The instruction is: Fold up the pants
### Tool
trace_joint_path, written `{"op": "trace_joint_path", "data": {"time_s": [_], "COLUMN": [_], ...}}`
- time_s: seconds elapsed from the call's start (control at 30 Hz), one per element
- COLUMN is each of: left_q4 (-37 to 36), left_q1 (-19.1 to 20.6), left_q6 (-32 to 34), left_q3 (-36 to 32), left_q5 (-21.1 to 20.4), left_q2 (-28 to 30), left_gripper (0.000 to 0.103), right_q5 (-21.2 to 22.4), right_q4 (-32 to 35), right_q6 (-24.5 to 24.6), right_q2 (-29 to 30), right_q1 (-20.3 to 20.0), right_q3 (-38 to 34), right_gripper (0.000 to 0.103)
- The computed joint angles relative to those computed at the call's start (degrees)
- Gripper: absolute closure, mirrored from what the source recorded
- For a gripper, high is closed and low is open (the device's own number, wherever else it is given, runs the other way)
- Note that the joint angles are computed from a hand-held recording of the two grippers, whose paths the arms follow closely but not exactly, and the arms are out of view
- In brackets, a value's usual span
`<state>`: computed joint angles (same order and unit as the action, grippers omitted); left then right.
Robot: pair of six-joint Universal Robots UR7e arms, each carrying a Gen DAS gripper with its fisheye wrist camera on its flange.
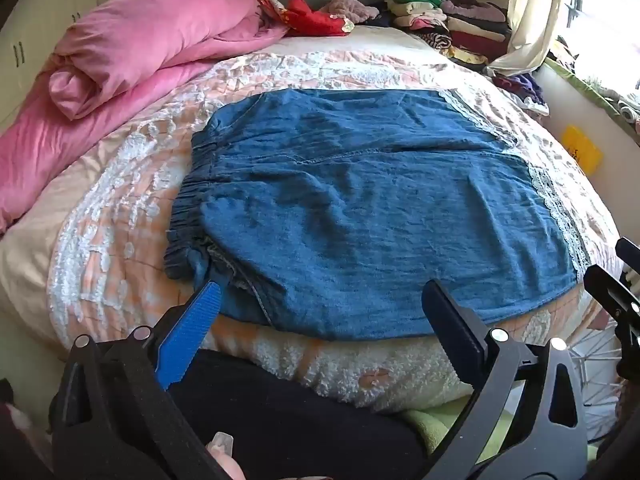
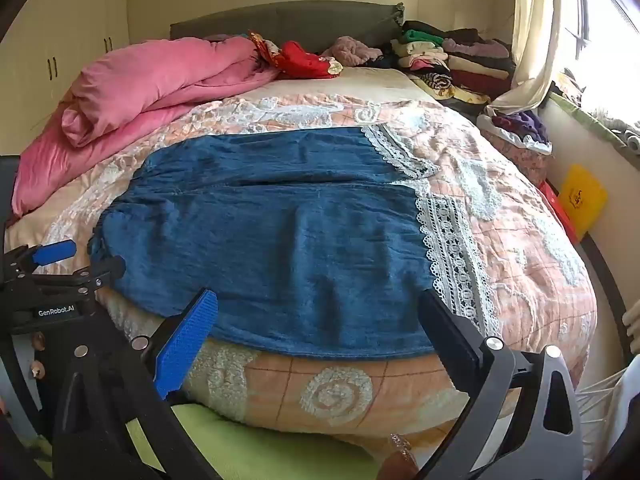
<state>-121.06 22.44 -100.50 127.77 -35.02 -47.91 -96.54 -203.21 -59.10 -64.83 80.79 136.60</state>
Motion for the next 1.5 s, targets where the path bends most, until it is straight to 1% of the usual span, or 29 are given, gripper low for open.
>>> {"op": "trace_joint_path", "data": {"time_s": [0.17,0.3,0.33,0.43,0.47,0.57,1.5], "left_q4": [0.5,0.6,0.7,0.5,2.3,2.9,3.6], "left_q1": [0.0,0.0,0.0,0.3,-0.3,-0.4,-0.5], "left_q6": [-0.2,-0.2,-0.2,0.0,-0.8,-1.0,-1.3], "left_q3": [-0.2,-0.2,-0.3,-0.3,-0.6,-0.9,-0.6], "left_q5": [0.1,0.3,0.3,0.4,0.2,0.2,0.4], "left_q2": [0.1,0.2,0.2,0.3,-0.4,-0.5,-0.9], "left_gripper": [0.009,0.009,0.009,0.009,0.009,0.009,0.009], "right_q5": [0.0,1.0,1.0,0.5,0.5,0.4,0.3], "right_q4": [1.1,1.6,2.1,1.2,1.2,1.7,1.8], "right_q6": [1.0,0.3,0.8,1.3,1.1,1.1,1.2], "right_q2": [-0.5,-0.9,-1.1,-0.8,-0.8,-1.0,-0.7], "right_q1": [0.2,-1.2,-1.1,-0.5,-0.5,-0.5,-0.7], "right_q3": [0.0,-0.1,-0.3,0.1,0.1,-0.1,0.0], "right_gripper": [0.004,0.004,0.004,0.004,0.004,0.004,0.004]}}
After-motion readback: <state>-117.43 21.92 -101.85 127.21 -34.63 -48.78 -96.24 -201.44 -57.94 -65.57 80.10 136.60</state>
